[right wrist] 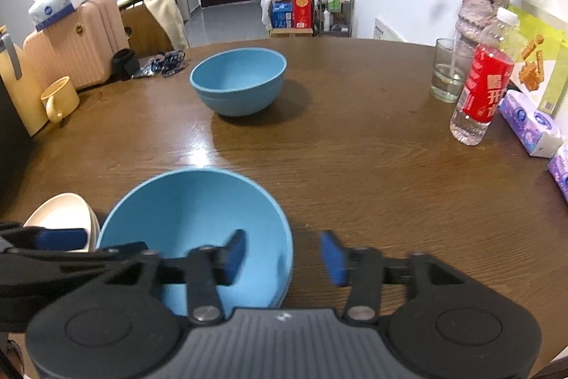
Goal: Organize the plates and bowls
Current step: 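Open both grippers to release the nested blue bowl, then move both open grippers to the remaining blue bowl on the table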
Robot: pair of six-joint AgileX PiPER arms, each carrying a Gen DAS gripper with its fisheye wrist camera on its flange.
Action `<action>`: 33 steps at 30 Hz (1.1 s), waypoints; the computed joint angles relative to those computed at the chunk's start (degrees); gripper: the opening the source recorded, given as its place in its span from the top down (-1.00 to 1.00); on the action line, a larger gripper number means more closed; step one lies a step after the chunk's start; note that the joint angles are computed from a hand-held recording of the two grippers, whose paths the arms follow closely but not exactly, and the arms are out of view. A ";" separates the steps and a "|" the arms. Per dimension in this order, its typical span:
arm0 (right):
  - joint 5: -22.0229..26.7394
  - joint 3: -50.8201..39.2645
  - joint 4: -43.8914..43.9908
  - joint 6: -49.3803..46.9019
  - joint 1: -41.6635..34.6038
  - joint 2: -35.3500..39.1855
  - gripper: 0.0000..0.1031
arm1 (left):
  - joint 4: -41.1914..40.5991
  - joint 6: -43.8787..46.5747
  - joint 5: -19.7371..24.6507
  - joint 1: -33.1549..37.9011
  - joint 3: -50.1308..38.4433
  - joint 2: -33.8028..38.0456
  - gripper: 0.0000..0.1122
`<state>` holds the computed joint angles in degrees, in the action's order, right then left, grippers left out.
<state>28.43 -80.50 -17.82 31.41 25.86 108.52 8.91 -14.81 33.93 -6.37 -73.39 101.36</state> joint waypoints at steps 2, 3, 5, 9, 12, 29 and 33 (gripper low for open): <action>-0.40 0.71 -0.58 0.72 -0.45 -0.89 -0.46 | -0.21 0.47 -0.54 0.30 0.91 -1.27 -0.51; -0.66 1.16 -0.45 0.75 -0.81 -1.40 -0.50 | 0.22 0.06 -0.77 0.49 1.30 -1.84 -0.58; -1.53 2.18 0.83 -0.12 -1.90 -2.48 -0.68 | -0.30 0.33 -1.70 1.34 1.88 -2.73 -0.84; -1.64 2.82 3.89 -2.88 -3.06 -3.63 -0.72 | -2.75 3.02 -1.94 2.74 2.17 -4.00 -0.84; -1.07 2.82 4.46 -4.02 -2.99 -4.26 -0.86 | -2.63 3.41 -1.56 2.91 2.18 -4.71 -0.84; 4.16 -5.85 9.32 -10.54 -4.21 -2.42 -0.98 | -3.98 6.54 3.42 5.45 -5.76 -4.85 -0.84; 6.05 -10.51 11.03 -12.28 -4.80 0.30 -0.99 | -4.20 7.24 4.95 5.99 -9.63 -2.61 -0.84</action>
